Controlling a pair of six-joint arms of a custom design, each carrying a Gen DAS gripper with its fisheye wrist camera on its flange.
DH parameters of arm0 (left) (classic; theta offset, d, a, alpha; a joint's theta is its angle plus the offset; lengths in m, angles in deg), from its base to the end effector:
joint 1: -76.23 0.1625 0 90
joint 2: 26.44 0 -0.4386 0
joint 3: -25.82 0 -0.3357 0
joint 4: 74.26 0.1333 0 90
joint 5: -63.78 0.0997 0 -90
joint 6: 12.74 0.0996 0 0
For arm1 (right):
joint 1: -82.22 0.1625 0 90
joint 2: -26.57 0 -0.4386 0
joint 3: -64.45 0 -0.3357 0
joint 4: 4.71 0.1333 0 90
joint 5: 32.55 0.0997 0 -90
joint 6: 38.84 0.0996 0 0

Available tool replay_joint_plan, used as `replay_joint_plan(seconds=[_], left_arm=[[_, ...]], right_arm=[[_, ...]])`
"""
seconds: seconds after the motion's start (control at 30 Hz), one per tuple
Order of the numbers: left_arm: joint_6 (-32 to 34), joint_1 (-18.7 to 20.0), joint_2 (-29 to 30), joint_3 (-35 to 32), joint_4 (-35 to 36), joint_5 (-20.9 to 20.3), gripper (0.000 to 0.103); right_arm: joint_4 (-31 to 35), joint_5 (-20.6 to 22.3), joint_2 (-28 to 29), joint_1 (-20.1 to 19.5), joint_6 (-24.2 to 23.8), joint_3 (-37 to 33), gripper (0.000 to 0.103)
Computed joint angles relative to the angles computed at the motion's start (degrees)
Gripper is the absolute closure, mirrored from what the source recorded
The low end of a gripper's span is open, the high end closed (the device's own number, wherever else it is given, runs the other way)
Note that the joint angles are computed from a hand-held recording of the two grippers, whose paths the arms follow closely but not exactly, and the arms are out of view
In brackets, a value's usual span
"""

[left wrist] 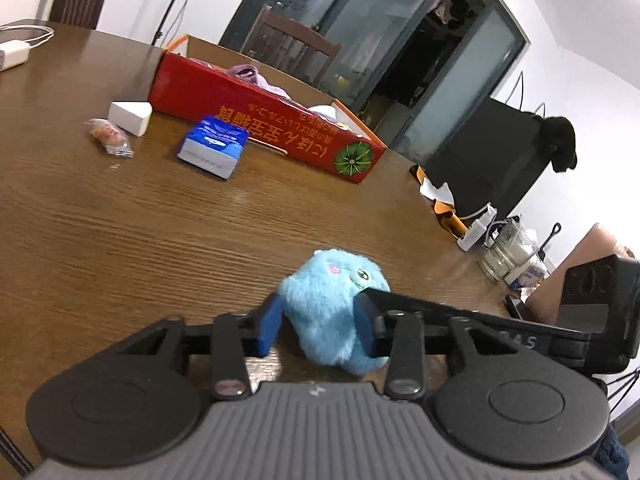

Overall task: Organize soft objects
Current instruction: 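Lift the blue plush monster and carry it into the box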

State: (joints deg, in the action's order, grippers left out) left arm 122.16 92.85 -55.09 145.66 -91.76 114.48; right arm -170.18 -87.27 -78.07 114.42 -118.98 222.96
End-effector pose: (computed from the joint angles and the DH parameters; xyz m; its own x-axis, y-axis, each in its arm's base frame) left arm -0.2350 -0.2751 -0.0648 -0.9280 0.2931 -0.2302 0.3716 0.6830 -0.6288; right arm -0.0758 -0.2732 0.2768 -0.8804 -0.3892 0.2707 -0.4711 0.6538 -0.5921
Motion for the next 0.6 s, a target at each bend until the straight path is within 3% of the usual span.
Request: replay_joint_plan(seconds=[0.13,0.23,0.33,0.43,0.5,0.6], left_arm=[[1.8,1.9,-0.8,-0.8,-0.3,1.0,0.07],[8.4,3.8,-3.5,-2.0,-1.7,0.4,0.07],[21.0,8.0,-7.4,-6.0,-2.1,0.0,0.07],[33.2,13.3,-9.8,-12.5,-0.7,0.9,0.07],[35.7,17.5,-10.1,-18.7,4.3,2.8,0.07],[35.7,22.8,-8.2,-29.3,14.7,4.3,0.07]], right_arm=[[4.0,-0.4,2.2,1.3,2.5,-2.7,0.064],[4.0,0.7,2.8,4.8,6.7,-4.6,0.064],[-3.8,0.3,7.0,14.3,15.2,-8.0,0.065],[-15.4,-2.9,15.3,26.7,25.2,-14.4,0.065],[-20.3,-7.2,21.3,33.8,30.3,-20.0,0.066],[-19.1,-12.4,28.8,40.2,36.7,-29.5,0.066]])
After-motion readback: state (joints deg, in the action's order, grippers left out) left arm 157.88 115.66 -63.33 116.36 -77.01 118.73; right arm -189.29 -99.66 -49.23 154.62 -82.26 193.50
